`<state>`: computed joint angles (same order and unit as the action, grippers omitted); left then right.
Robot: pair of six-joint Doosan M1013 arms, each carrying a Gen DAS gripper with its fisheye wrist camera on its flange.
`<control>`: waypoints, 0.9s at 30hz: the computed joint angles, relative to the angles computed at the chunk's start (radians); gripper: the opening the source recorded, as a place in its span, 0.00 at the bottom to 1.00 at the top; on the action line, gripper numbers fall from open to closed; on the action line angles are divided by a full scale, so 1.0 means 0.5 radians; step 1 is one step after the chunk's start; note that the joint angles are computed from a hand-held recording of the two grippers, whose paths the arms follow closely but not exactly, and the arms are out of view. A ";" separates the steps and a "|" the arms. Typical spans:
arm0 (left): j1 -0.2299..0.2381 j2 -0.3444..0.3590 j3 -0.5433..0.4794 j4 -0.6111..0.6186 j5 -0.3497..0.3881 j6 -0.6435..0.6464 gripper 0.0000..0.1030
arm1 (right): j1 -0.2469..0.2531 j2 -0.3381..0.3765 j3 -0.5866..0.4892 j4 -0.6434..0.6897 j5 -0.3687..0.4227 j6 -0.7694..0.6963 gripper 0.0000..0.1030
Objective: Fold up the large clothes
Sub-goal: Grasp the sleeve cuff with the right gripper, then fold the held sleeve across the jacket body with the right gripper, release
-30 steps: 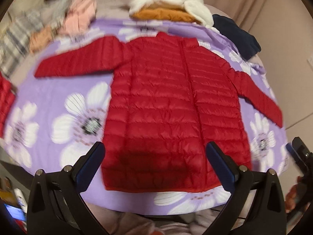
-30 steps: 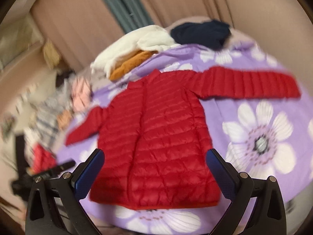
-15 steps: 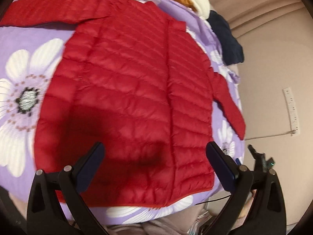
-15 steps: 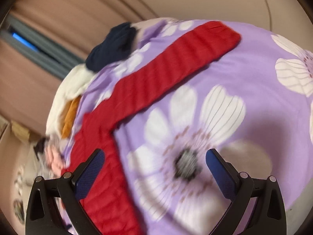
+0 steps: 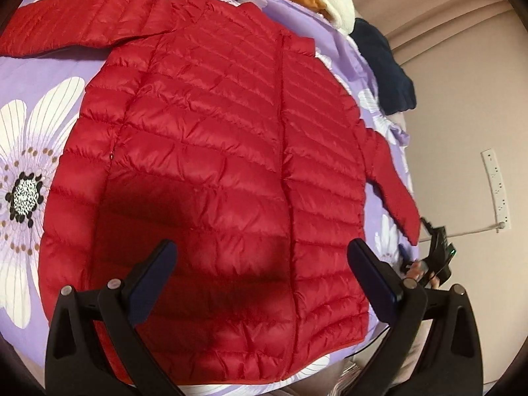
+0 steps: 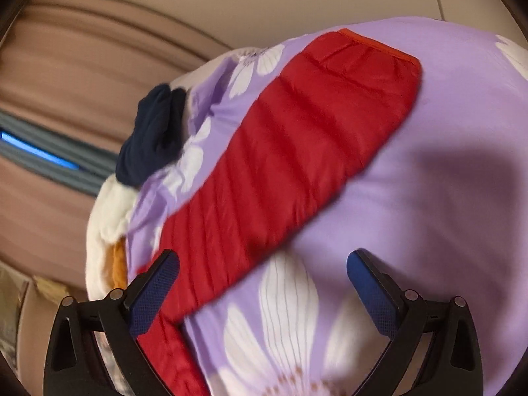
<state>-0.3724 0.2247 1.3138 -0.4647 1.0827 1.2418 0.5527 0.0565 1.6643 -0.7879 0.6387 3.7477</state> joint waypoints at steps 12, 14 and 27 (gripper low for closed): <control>0.035 0.037 -0.031 0.099 0.081 -0.082 1.00 | -0.039 -0.053 0.128 -0.296 0.061 0.661 0.32; 0.043 0.032 -0.022 0.097 0.086 -0.084 1.00 | -0.018 -0.064 0.131 -0.266 0.137 0.651 0.18; 0.151 -0.095 0.139 0.005 0.008 -0.115 1.00 | 0.221 0.094 -0.496 -0.374 0.591 -0.587 0.11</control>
<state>-0.2970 0.1774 1.3835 -0.4622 1.0867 1.1842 0.6630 0.1036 1.4162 -0.9748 0.9339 3.4542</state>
